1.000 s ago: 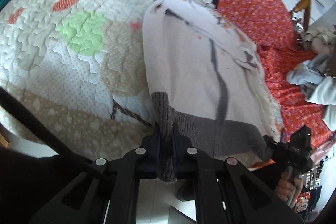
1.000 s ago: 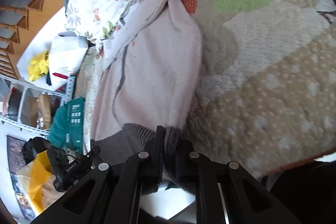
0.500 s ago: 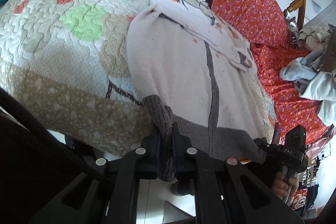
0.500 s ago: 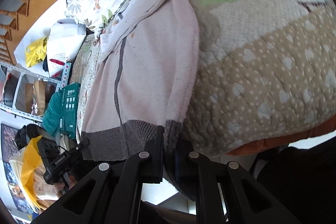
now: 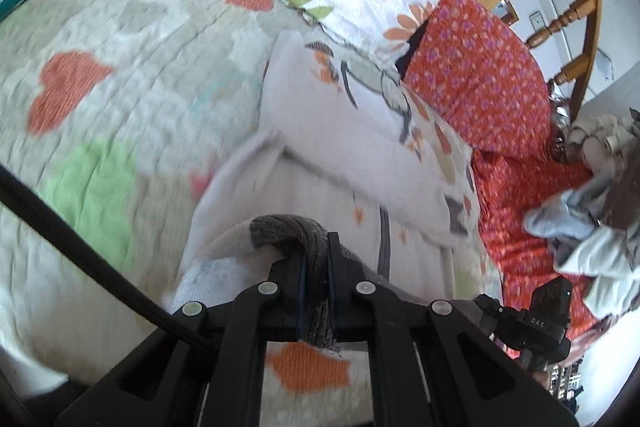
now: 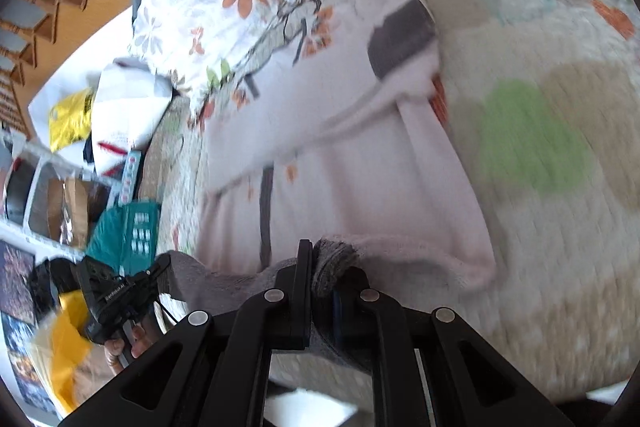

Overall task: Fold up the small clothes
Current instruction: 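Lift the held hem with both grippers and fold it over the body toward the collar, then open both grippers on the folded hem and withdraw them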

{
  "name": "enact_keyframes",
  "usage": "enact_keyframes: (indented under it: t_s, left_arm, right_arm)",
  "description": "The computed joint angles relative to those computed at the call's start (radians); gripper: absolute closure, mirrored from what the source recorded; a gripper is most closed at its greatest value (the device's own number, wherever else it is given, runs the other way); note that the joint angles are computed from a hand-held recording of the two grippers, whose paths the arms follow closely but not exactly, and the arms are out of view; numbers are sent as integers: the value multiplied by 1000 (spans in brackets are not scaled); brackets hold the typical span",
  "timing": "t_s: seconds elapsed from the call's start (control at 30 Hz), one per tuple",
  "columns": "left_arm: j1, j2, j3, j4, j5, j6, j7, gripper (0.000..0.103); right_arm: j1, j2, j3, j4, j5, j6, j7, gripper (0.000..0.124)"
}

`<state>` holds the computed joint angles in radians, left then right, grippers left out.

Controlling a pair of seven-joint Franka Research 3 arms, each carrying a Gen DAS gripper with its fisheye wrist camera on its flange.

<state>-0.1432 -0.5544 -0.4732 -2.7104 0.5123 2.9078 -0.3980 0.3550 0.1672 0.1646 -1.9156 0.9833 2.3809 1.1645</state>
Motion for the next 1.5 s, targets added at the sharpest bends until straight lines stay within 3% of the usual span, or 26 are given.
enact_keyframes:
  t_s: [0.13,0.37,0.43,0.57,0.6,0.63,0.67,0.7,0.73,0.77,0.83,1.0,1.1,1.23,1.37,1.43,1.5]
  left_arm:
    - [59,83,41,55,25,32,48,95]
    - [174,253,68,196,141,-2,62,95]
    - [228,306,62,238,248,14,-10,94]
    - [286,355,69,294,443,22,-173,91]
    - [299,359,66,308,499,19,-238,88]
    - [289,360,73,315,508,2,-249,79]
    - [265,362,86,324,479,-35,-218,62]
    - [244,362,93,331,465,-72,-201,54]
    - [228,361,98,339,465,-108,-194,41]
    - [208,359,104,344,455,-145,-178,39]
    - [170,355,126,346,419,-198,-137,38]
    - [117,320,186,289,403,-145,-191,38]
    - [98,304,187,277,389,-145,-189,38]
    - [68,300,184,285,351,-163,-120,36]
    - [23,323,188,312,271,-217,14,34]
    - [8,337,193,320,241,-224,69,34]
    - [-6,353,197,330,209,-235,121,34]
  right_arm:
    - [4,140,7,180,-34,-15,94,115]
    - [11,382,25,507,-179,-38,278,115]
    - [11,473,34,628,-210,-40,328,115]
    - [26,595,39,783,-271,55,359,112]
    - [34,616,33,813,-302,68,375,105]
    - [49,637,14,848,-349,79,399,99]
    - [63,641,-3,857,-390,97,424,79]
    - [71,640,-13,855,-424,117,439,61]
    - [74,635,-15,845,-449,141,442,54]
    - [67,634,-7,841,-463,150,437,48]
    - [71,633,-15,841,-505,152,451,48]
    - [65,586,-7,773,-543,183,465,48]
    - [88,514,-26,664,-582,271,468,49]
    - [97,493,-9,630,-616,289,427,53]
    - [135,539,-22,689,-681,250,401,53]
    - [123,606,8,783,-676,157,351,53]
    - [146,681,-23,892,-705,75,371,57]
